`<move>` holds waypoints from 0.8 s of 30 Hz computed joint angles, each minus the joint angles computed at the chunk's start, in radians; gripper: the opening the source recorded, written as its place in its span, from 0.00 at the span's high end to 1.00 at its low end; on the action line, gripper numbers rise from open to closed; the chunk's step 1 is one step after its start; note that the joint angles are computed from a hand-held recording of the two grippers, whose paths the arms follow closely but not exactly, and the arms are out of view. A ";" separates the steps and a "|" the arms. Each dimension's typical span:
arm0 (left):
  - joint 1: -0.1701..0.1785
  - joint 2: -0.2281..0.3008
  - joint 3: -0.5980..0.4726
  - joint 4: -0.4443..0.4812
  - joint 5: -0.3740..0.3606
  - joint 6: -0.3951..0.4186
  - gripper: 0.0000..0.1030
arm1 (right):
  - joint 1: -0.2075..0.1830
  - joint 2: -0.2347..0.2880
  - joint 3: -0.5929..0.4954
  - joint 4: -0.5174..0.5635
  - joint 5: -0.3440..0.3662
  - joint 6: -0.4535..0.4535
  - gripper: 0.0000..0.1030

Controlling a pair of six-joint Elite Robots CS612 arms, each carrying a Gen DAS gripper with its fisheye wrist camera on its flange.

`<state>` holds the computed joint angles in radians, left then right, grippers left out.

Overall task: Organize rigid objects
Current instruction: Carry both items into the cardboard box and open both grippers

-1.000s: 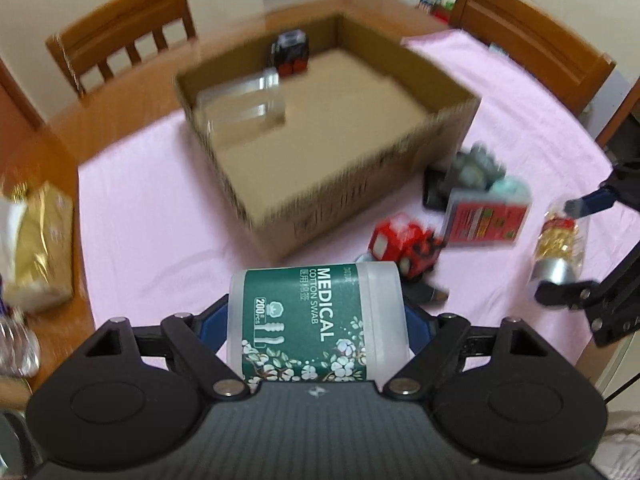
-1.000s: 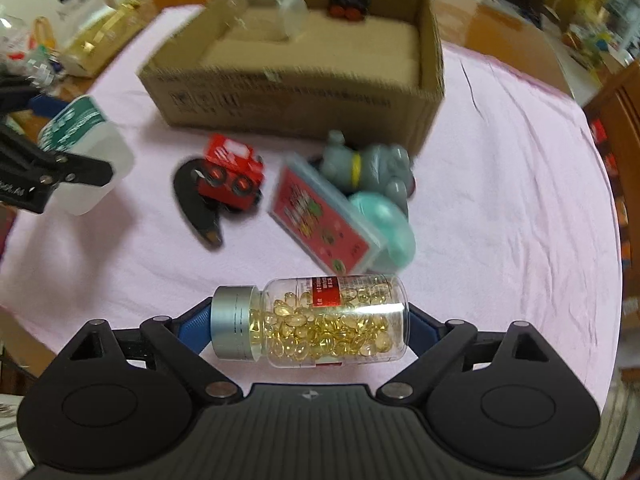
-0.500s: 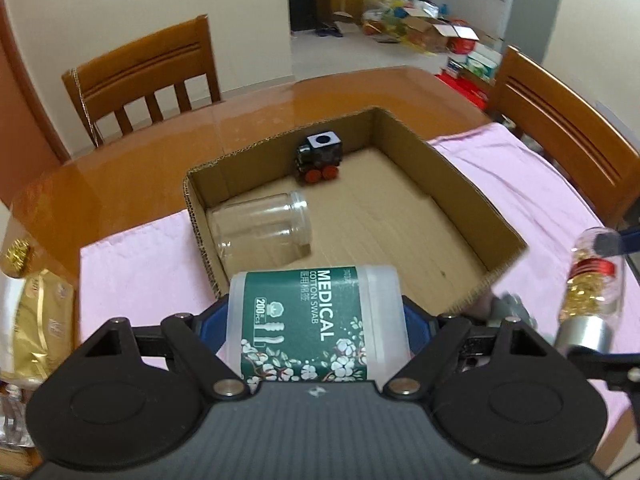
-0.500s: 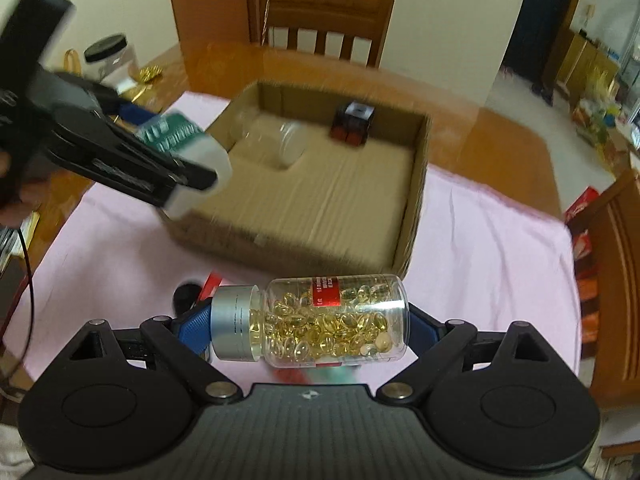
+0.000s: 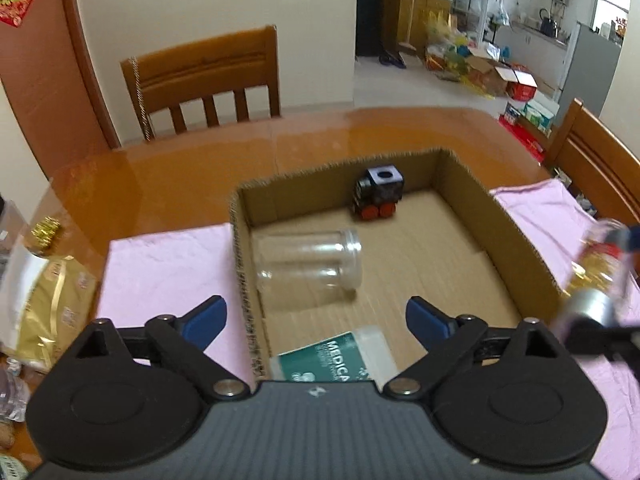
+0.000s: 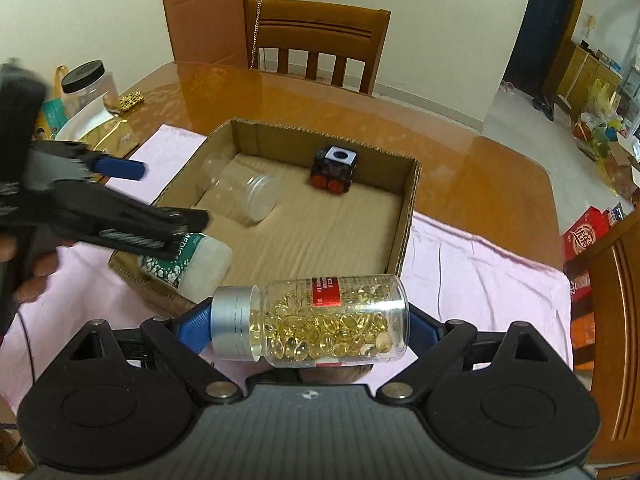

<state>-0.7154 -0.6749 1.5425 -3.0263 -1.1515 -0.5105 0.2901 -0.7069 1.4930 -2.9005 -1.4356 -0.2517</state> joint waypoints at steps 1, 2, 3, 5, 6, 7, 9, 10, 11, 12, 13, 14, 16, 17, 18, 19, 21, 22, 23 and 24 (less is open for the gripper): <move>-0.004 -0.010 0.013 -0.002 0.019 -0.001 0.03 | 0.000 0.007 -0.014 0.006 0.000 -0.004 0.07; -0.009 -0.018 0.024 -0.003 0.035 -0.006 0.03 | 0.000 0.014 -0.026 0.009 0.000 -0.005 0.07; -0.014 -0.027 0.040 -0.009 0.052 -0.015 0.03 | 0.000 0.022 -0.042 0.014 0.000 -0.005 0.07; -0.022 -0.042 0.069 -0.024 0.079 -0.042 0.02 | 0.000 0.040 -0.075 0.027 0.005 -0.005 0.07; -0.028 -0.049 0.085 -0.032 0.101 -0.068 0.02 | 0.000 0.048 -0.089 0.029 0.007 -0.007 0.07; -0.034 -0.054 0.099 -0.039 0.121 -0.093 0.01 | 0.001 0.056 -0.106 0.035 0.008 -0.008 0.07; -0.044 -0.064 0.125 -0.043 0.155 -0.138 0.01 | 0.001 0.073 -0.137 0.049 0.013 -0.006 0.07; -0.048 -0.069 0.138 -0.041 0.164 -0.156 0.01 | 0.002 0.083 -0.156 0.054 0.014 -0.004 0.07; -0.049 -0.074 0.147 -0.034 0.165 -0.171 0.01 | 0.002 0.091 -0.173 0.061 0.014 -0.003 0.07; -0.050 -0.080 0.156 -0.021 0.163 -0.189 0.01 | 0.003 0.101 -0.191 0.068 0.012 -0.004 0.07; -0.050 -0.083 0.163 -0.010 0.160 -0.205 0.01 | 0.004 0.110 -0.208 0.072 0.009 -0.003 0.07; -0.051 -0.088 0.173 -0.006 0.160 -0.218 0.01 | 0.005 0.120 -0.225 0.079 0.005 -0.003 0.07; -0.054 -0.095 0.187 0.004 0.167 -0.248 0.01 | 0.007 0.141 -0.262 0.090 0.000 -0.001 0.07; -0.055 -0.098 0.192 0.012 0.171 -0.262 0.01 | 0.008 0.150 -0.278 0.094 -0.006 0.001 0.07; -0.056 -0.101 0.198 0.016 0.175 -0.274 0.01 | 0.010 0.159 -0.292 0.101 -0.013 0.004 0.07; -0.057 -0.102 0.204 0.016 0.178 -0.282 0.01 | 0.011 0.168 -0.309 0.109 -0.020 0.013 0.07; -0.059 -0.107 0.213 0.020 0.186 -0.298 0.01 | 0.011 0.183 -0.334 0.121 -0.025 0.024 0.06; -0.060 -0.109 0.218 0.023 0.190 -0.305 0.01 | 0.011 0.188 -0.342 0.118 -0.025 0.030 0.04; -0.061 -0.110 0.222 0.026 0.191 -0.310 0.01 | 0.011 0.191 -0.344 0.109 -0.029 0.038 0.00; -0.061 -0.112 0.224 0.030 0.190 -0.314 0.01 | 0.012 0.192 -0.344 0.098 -0.034 0.046 0.00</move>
